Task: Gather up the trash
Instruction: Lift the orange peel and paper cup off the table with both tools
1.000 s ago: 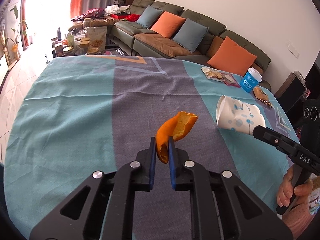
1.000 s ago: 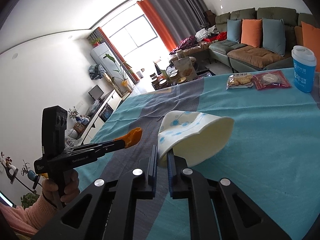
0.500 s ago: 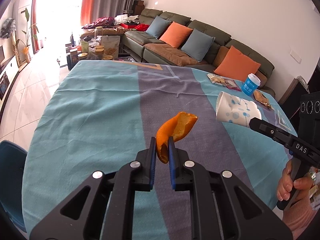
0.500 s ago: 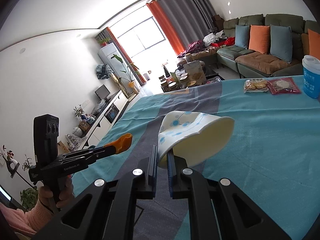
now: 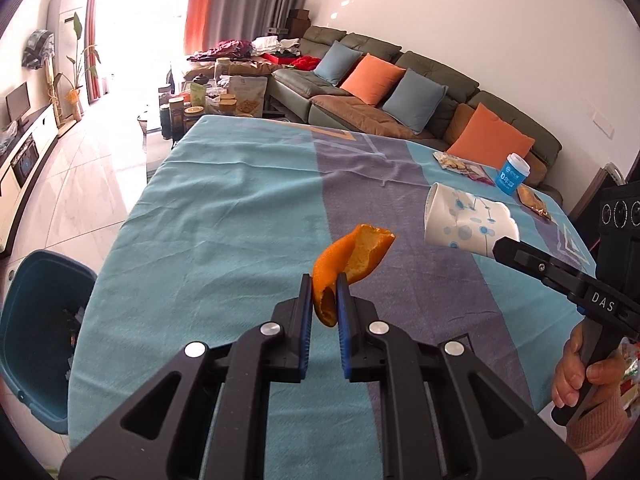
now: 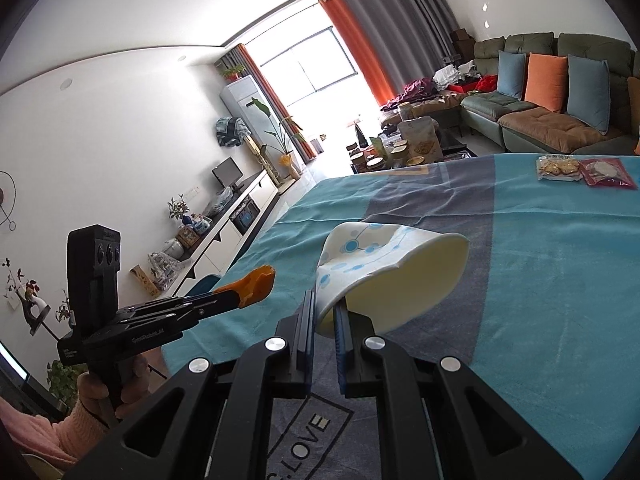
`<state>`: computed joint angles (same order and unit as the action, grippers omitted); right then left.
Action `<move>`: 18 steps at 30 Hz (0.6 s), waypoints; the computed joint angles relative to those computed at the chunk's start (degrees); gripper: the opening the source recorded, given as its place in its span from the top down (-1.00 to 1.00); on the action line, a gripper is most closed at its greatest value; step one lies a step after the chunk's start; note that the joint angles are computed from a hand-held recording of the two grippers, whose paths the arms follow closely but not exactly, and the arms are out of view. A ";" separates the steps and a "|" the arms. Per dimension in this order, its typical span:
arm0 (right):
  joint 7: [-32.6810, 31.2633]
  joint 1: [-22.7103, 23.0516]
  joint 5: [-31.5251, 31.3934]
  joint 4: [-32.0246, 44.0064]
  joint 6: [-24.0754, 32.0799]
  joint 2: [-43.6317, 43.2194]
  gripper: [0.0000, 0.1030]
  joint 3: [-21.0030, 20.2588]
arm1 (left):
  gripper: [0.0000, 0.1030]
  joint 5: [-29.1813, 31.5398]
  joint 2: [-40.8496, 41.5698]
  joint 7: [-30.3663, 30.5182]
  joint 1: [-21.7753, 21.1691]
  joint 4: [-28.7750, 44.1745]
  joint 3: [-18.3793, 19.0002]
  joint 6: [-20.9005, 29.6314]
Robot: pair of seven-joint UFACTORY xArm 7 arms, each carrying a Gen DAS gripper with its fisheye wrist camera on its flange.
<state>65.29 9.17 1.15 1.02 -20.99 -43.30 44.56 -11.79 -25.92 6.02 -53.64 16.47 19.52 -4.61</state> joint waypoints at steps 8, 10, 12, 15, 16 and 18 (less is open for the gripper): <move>-0.98 -4.55 1.68 3.12 -3.52 5.02 0.85 6.05 | 0.77 0.94 -3.36 -1.21 6.15 -2.74 -4.38 0.61; -1.87 -5.28 2.52 3.75 -4.39 6.31 0.85 6.99 | 0.77 1.25 -3.81 -1.44 7.04 -3.23 -4.91 0.71; -2.79 -5.88 3.56 4.43 -4.74 7.10 0.85 8.13 | 0.77 1.43 -4.31 -1.54 7.37 -3.65 -4.81 0.85; -4.54 -6.48 4.76 5.28 -5.51 8.65 0.85 8.89 | 0.77 1.71 -5.41 -1.59 8.45 -4.42 -5.16 1.16; -5.18 -6.66 5.15 5.52 -5.78 9.22 0.85 9.06 | 0.77 1.71 -5.43 -1.66 8.56 -4.48 -5.18 1.10; -6.38 -6.89 6.27 5.81 -6.36 10.15 0.85 9.67 | 0.77 1.84 -5.92 -1.85 9.39 -4.83 -5.62 1.14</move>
<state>58.91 2.27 7.42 6.83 -27.35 -33.14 54.22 -9.95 -31.84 4.16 -44.25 11.64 13.90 -3.47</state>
